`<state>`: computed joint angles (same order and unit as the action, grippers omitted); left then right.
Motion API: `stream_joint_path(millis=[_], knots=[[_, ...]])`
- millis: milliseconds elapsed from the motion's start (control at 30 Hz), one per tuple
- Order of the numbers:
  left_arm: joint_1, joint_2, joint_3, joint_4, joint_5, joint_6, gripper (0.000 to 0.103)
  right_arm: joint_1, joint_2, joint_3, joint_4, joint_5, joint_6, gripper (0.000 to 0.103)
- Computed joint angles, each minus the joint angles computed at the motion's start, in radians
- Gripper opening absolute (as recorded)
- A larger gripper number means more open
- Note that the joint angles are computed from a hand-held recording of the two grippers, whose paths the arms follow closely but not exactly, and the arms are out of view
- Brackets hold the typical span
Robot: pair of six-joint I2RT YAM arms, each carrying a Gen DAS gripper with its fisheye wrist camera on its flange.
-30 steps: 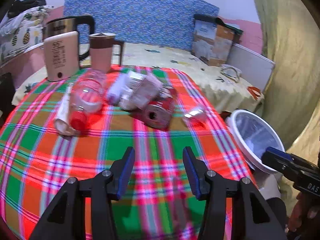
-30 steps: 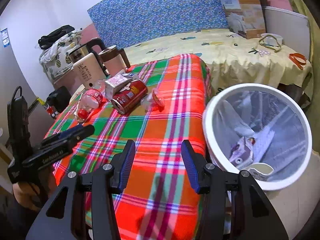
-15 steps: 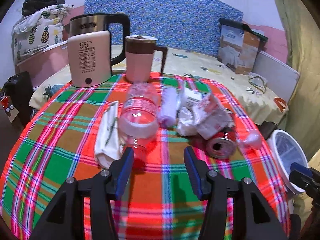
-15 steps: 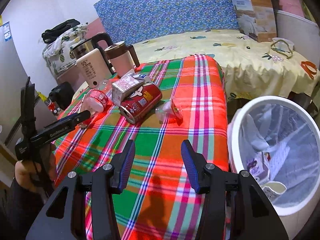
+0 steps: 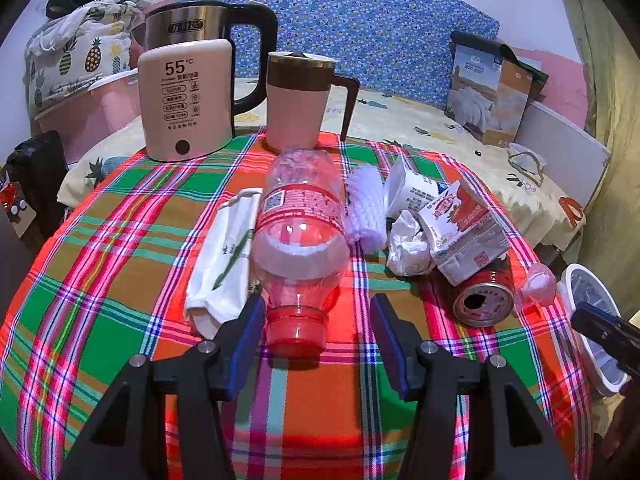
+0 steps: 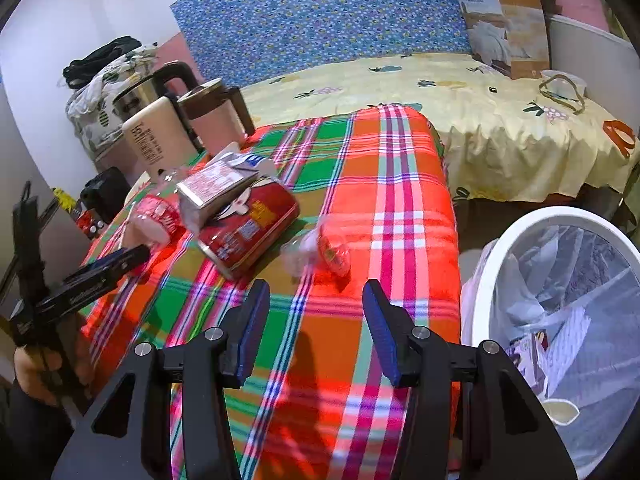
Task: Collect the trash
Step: 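Grasp the bottle's red cap with the left tool while the right tool grasps the plastic cup, then lift the bottle with the left tool while the right tool lifts the plastic cup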
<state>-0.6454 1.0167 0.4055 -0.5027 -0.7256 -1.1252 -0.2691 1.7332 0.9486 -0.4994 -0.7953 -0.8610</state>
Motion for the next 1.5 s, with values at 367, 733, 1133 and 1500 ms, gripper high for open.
stream_joint_path(millis=[367, 733, 1133, 1500], knots=[[0.035, -0.010, -0.026, 0.053, 0.060, 0.018, 0.034, 0.065, 0.081, 0.074, 0.012, 0.025, 0.042, 0.055], [-0.100, 0.008, -0.012, 0.018, 0.015, -0.079, 0.034, 0.050, 0.128, 0.118, -0.075, 0.004, -0.012, 0.015], [-0.338, 0.087, 0.042, -0.137, -0.066, -0.380, 0.034, -0.091, 0.101, 0.109, -0.240, -0.036, -0.168, 0.014], [-0.621, 0.236, 0.158, -0.328, -0.108, -0.710, 0.034, -0.185, 0.076, 0.091, -0.363, -0.034, -0.315, 0.015]])
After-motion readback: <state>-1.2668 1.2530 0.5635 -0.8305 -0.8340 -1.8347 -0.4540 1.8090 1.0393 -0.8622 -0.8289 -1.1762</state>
